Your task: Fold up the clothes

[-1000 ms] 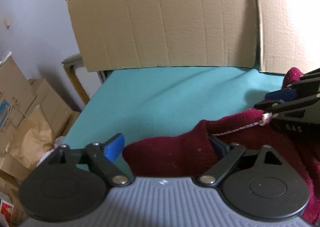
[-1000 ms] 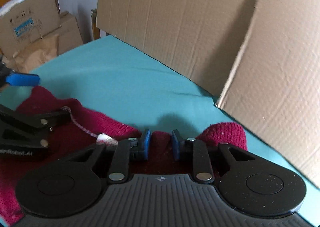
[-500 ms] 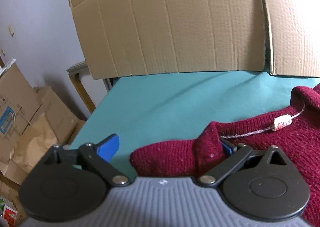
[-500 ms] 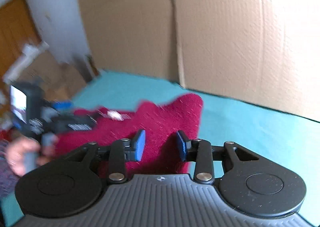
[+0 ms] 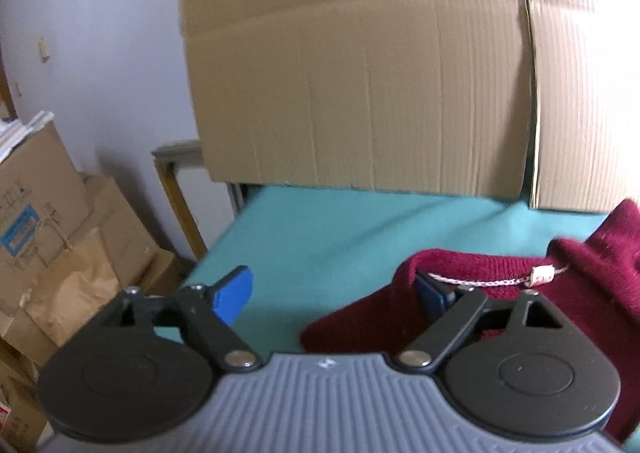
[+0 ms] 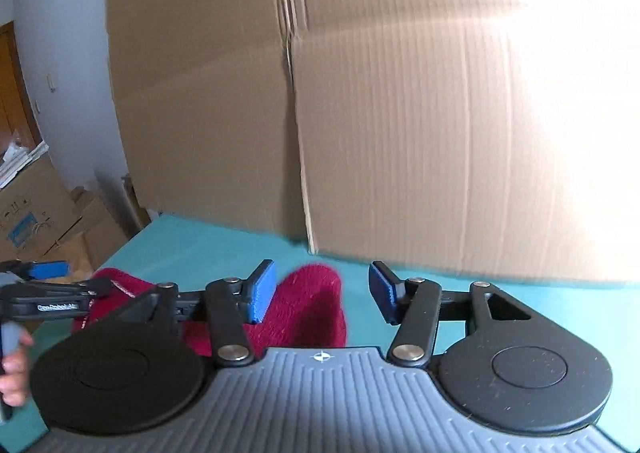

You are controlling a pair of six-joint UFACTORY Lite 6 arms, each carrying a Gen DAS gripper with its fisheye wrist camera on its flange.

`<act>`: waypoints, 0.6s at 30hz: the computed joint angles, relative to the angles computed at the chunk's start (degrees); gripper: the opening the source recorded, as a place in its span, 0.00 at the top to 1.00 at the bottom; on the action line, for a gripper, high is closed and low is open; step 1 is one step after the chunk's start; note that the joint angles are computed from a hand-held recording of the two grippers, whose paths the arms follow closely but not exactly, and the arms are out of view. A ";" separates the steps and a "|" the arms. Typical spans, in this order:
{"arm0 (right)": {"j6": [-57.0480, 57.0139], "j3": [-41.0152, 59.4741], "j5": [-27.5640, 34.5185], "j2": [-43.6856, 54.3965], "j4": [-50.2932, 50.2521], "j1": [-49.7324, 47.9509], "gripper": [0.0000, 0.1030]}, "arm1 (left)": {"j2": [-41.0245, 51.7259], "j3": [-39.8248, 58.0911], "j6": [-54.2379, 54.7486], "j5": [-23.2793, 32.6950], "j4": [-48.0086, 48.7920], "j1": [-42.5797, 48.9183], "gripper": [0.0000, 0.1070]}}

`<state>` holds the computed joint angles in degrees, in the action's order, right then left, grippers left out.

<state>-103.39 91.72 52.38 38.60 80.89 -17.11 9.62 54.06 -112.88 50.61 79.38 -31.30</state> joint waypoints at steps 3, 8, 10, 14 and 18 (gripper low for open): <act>-1.21 -3.43 1.02 -3.31 -4.85 1.38 0.59 | -0.20 -0.32 -0.13 1.87 -2.98 -1.92 0.20; -0.58 -6.88 -14.62 -1.74 -6.73 10.79 0.64 | 8.69 4.41 0.21 -3.48 -3.00 1.27 0.24; -0.40 -5.74 -17.10 -0.07 -5.43 12.52 0.62 | 10.13 5.58 0.44 -9.42 -0.33 4.75 0.21; 4.32 -2.75 -20.22 1.04 -9.91 15.55 0.57 | 9.93 8.70 6.98 -16.97 -3.22 9.68 0.22; 7.21 -5.13 -17.21 -4.35 -10.55 12.59 0.58 | 6.82 10.64 14.87 -12.65 -8.92 6.50 0.09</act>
<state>-96.18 86.59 35.17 34.25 70.34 -4.52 16.44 64.70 -98.00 37.97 70.47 -24.80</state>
